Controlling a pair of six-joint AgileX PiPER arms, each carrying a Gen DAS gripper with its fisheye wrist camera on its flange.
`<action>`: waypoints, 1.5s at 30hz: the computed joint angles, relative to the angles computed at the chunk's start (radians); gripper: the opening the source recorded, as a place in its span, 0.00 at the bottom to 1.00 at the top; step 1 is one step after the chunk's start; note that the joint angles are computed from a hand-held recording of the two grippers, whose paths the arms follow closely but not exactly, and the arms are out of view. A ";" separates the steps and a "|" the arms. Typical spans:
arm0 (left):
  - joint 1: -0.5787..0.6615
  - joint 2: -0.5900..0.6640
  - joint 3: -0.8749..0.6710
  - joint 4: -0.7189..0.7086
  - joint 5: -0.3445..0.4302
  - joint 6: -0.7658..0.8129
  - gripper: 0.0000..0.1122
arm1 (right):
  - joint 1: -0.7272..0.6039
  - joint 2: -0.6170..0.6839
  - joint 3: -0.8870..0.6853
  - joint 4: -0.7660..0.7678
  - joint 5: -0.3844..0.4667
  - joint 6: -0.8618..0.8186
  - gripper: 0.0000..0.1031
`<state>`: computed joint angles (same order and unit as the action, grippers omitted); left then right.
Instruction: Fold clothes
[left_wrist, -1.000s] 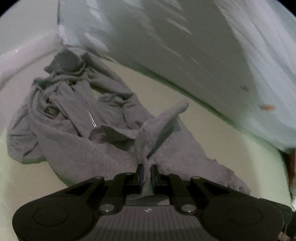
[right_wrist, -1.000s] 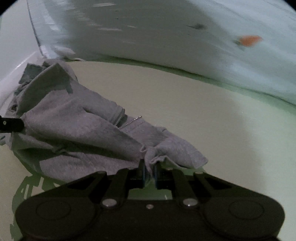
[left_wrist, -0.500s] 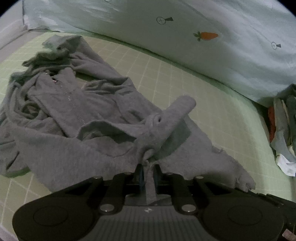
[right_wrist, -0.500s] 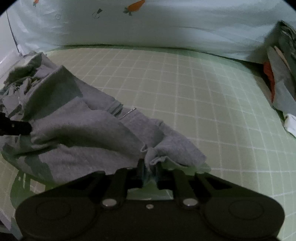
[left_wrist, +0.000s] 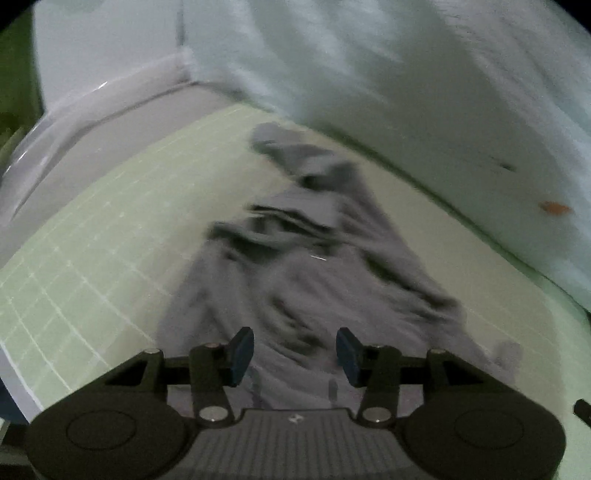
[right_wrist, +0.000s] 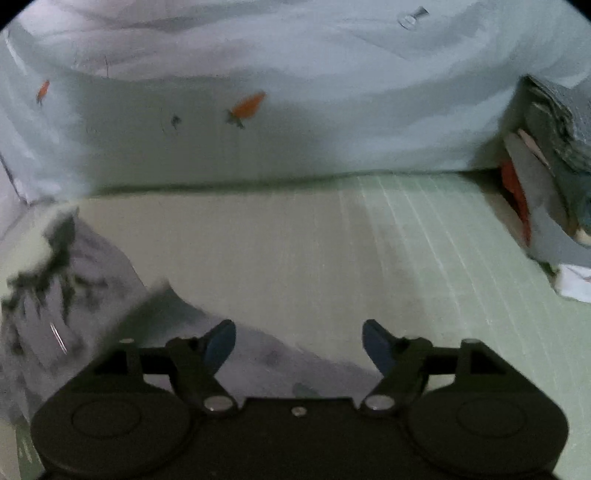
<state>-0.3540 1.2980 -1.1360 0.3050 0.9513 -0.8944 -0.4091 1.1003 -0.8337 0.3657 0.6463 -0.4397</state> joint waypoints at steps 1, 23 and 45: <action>0.071 0.006 0.006 -0.053 -0.020 0.078 0.45 | 0.074 0.021 -0.015 -0.066 -0.029 0.100 0.76; 0.404 0.433 -0.218 -0.611 -0.138 0.828 0.15 | 0.700 0.639 -0.555 -0.747 0.080 1.056 0.79; 0.402 0.761 -0.721 -0.505 -0.062 0.719 0.11 | 0.560 1.123 -1.167 -0.254 0.181 0.567 0.56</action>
<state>0.0477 2.0595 -1.8574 -0.1997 0.8893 -0.1758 0.1508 2.2235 -2.0004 0.1113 0.8271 0.1268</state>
